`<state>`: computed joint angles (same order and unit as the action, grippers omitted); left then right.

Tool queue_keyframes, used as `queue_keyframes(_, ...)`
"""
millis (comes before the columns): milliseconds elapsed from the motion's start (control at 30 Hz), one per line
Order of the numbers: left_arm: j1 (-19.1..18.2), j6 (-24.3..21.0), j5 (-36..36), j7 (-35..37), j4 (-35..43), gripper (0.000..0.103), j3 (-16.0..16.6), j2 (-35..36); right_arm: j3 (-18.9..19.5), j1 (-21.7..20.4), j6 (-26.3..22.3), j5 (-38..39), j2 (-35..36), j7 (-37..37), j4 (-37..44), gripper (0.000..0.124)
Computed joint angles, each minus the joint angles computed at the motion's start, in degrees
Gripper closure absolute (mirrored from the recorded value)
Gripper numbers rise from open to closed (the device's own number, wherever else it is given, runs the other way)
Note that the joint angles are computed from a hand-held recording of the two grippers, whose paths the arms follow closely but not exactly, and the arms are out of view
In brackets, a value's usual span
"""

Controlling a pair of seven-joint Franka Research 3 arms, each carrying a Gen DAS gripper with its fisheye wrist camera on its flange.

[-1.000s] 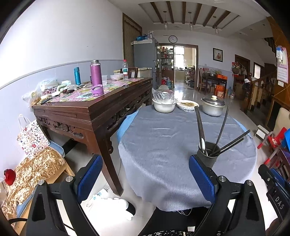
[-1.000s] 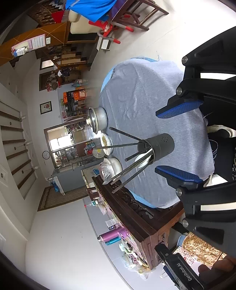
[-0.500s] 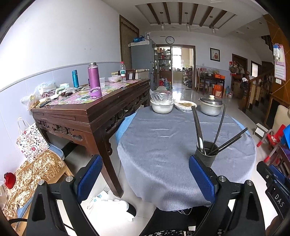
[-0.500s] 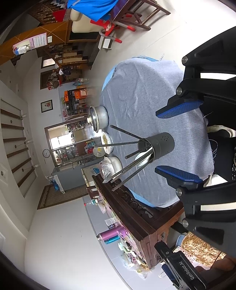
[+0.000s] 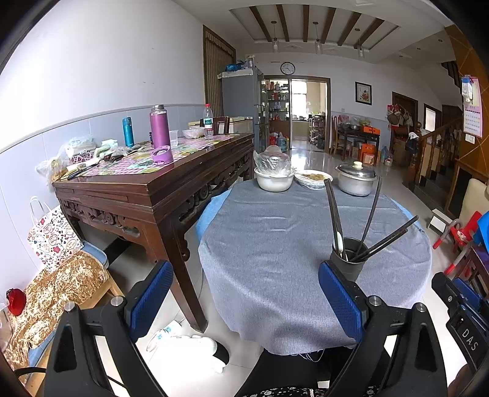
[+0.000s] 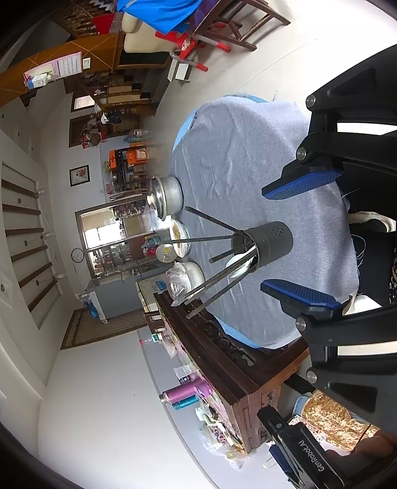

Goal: Organize utensils

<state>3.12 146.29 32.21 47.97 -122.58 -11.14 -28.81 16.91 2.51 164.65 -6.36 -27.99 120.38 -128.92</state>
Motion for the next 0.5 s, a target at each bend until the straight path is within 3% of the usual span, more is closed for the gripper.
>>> queue_keyframes(500,0.00,0.07,0.07,-0.09,-0.14,0.007,0.06,-0.07,0.34,-0.35,0.62,-0.63,0.02,-0.03,0.14,0.066)
